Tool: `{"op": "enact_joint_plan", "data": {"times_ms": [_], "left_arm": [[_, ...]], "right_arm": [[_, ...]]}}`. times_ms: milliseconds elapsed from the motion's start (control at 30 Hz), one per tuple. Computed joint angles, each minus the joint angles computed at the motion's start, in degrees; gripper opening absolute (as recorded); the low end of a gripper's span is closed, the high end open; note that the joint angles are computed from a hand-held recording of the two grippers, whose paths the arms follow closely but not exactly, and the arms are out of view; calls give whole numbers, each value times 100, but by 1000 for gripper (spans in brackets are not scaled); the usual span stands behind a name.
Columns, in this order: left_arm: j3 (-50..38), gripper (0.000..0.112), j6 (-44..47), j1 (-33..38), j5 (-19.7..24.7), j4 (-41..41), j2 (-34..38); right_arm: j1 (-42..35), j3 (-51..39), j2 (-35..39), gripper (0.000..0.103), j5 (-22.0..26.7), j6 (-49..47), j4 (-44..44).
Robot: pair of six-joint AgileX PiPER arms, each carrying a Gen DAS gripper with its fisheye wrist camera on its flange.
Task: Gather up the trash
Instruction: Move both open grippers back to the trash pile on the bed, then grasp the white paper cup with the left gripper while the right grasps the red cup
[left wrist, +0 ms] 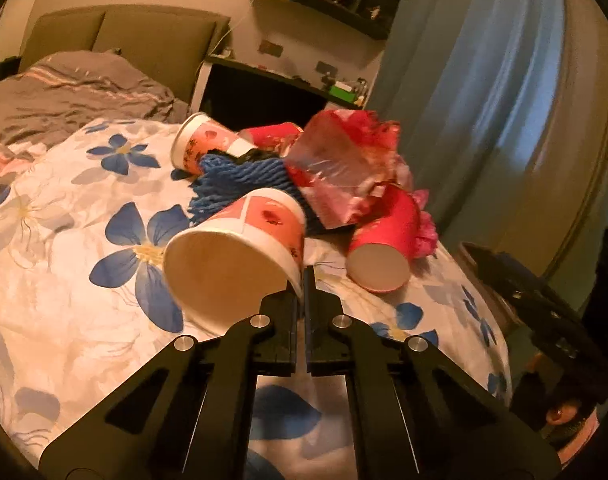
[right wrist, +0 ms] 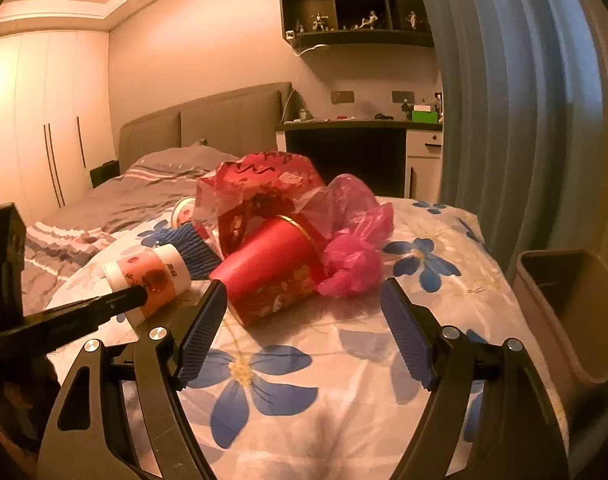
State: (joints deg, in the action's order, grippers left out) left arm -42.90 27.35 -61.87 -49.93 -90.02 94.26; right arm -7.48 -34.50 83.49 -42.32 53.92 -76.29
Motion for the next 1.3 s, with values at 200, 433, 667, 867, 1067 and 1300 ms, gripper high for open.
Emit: {"op": "enact_joint_plan", "data": {"times_ms": [200, 433, 667, 867, 1067, 1300], "left_arm": [[-52, 2, -117, -707, -890, -410, 28], [41, 2, 11, -1066, -1542, -958, -134], [309, 2, -252, -1119, -1489, -849, -288], [407, 2, -390, -1062, -1307, -638, -291], [440, 2, -452, -1037, -1229, -543, -283], [361, 2, -418, -982, -1151, -512, -251]], "right_arm": [[686, -88, 78, 77, 536, 194, 276], [1835, -386, 364, 77, 1728, -188, 1579], [2708, -846, 763, 77, 2854, -1108, 3205], [2759, -1145, 1005, 77, 3230, -310, 2597], [2548, -1000, 899, 63, 3067, 77, 2015], [1971, -533, 524, 61, 2393, 834, 766]]}}
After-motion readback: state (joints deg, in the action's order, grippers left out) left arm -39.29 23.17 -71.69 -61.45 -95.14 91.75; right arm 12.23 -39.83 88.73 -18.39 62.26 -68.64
